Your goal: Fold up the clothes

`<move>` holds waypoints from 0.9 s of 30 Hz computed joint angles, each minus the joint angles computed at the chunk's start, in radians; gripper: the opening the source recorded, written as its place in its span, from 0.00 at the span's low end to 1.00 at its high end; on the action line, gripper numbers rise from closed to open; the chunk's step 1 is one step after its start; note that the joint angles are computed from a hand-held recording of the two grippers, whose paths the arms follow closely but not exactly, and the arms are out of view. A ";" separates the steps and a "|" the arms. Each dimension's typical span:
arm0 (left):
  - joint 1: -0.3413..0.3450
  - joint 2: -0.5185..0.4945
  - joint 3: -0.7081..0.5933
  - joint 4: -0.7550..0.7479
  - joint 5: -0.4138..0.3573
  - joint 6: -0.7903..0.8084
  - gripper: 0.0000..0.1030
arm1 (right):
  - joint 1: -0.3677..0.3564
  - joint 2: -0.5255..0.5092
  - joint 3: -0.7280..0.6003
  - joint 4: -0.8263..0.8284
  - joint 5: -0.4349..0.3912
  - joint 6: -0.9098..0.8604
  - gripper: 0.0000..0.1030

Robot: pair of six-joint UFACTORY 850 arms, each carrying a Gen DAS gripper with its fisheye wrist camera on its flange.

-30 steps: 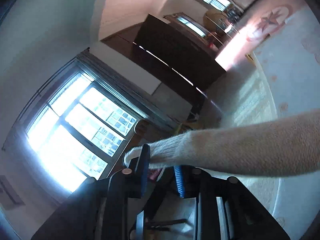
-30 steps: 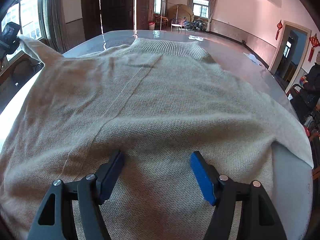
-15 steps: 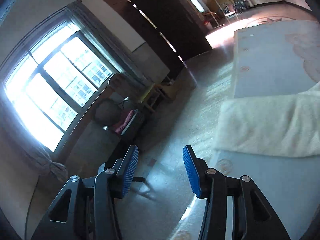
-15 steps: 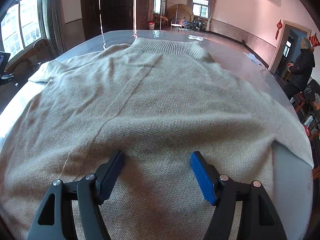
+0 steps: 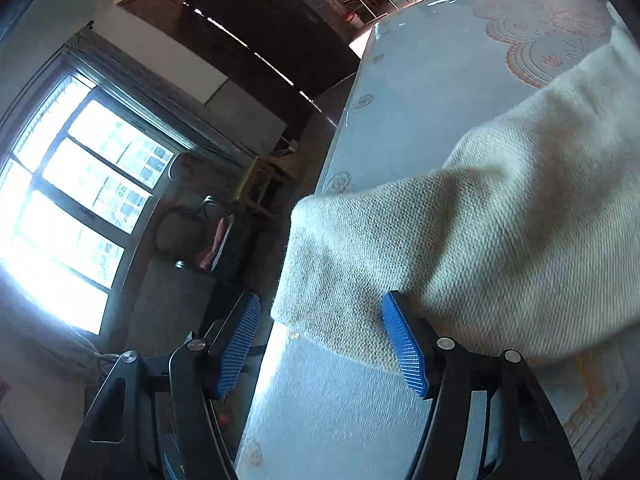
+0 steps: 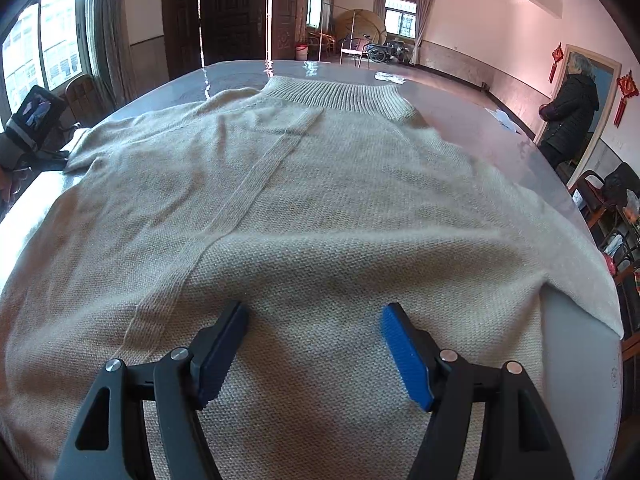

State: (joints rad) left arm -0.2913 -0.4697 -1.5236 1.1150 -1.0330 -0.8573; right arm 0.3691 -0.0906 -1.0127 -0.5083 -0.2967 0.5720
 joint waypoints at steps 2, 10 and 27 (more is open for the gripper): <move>-0.028 0.073 0.101 0.037 0.027 -0.004 0.63 | -0.004 -0.002 -0.002 0.027 0.003 -0.024 0.69; 0.004 0.009 -0.053 0.014 0.011 -0.047 0.74 | -0.010 -0.005 -0.005 0.056 0.004 -0.048 0.71; 0.042 -0.196 -0.357 0.033 -0.033 -0.137 0.77 | -0.031 -0.019 -0.032 0.272 -0.018 -0.268 0.78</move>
State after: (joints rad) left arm -0.2498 -0.6661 -1.8808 1.1475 -1.0659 -0.9941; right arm 0.3379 -0.1095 -1.0443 -0.2367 -0.3151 0.3040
